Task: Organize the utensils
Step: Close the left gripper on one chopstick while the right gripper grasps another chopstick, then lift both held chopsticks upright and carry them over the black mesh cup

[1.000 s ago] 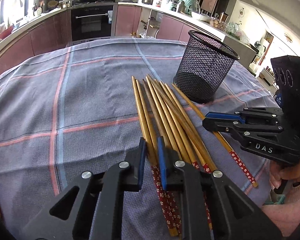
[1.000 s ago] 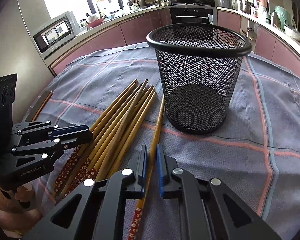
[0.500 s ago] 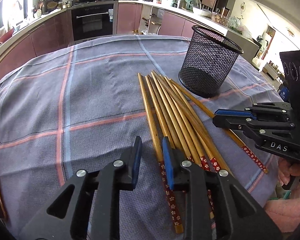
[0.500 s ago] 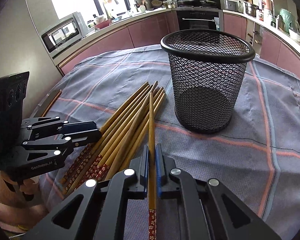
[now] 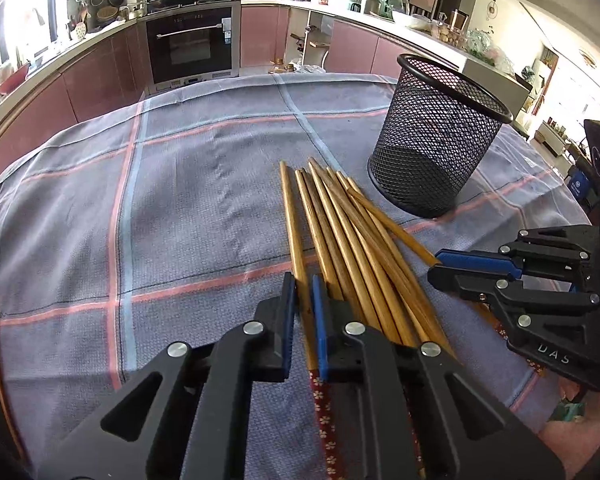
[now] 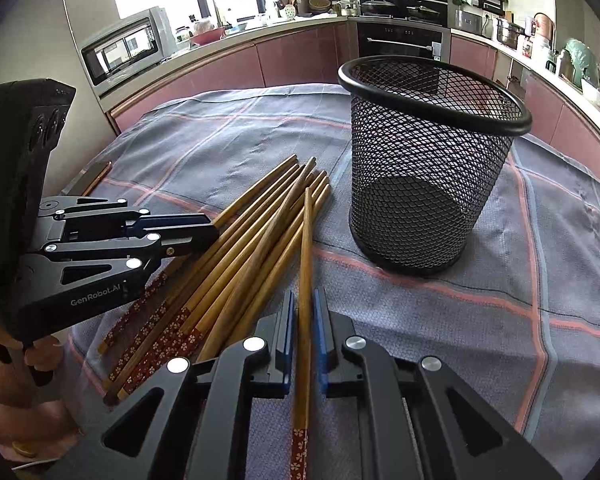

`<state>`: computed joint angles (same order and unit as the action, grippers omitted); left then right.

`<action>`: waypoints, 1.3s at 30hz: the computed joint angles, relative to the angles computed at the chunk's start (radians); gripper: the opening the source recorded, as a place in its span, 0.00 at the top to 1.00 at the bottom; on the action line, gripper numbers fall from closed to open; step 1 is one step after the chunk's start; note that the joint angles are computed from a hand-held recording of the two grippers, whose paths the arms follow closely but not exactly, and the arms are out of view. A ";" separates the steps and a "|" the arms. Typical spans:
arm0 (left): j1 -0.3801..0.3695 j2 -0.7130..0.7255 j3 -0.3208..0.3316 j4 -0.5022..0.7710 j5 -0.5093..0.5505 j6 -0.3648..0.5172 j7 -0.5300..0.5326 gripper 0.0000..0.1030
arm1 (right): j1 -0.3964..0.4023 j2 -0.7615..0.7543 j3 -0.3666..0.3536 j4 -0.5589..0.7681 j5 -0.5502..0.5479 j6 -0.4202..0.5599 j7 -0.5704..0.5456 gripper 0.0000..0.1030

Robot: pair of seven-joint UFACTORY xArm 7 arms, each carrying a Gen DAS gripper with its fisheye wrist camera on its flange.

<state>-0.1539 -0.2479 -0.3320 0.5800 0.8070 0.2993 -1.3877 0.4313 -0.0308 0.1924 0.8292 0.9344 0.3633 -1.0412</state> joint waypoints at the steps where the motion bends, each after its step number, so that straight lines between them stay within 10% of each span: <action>1: 0.003 -0.003 -0.005 -0.001 0.007 0.001 -0.015 0.92 | 0.000 -0.005 -0.001 -0.002 0.014 0.003 -0.014 0.94; 24: 0.063 -0.404 -0.042 -0.115 -0.204 -0.261 0.152 0.93 | -0.036 -0.236 -0.133 0.015 0.468 0.217 -0.419 0.94; 32: 0.371 -0.362 -0.269 0.009 -0.272 -0.399 0.154 0.93 | -0.082 -0.201 -0.142 0.125 0.502 0.274 -0.426 0.94; 39: 0.810 -0.328 -0.630 0.172 -0.381 -0.499 0.164 0.93 | -0.113 -0.136 -0.131 0.231 0.535 0.270 -0.441 0.94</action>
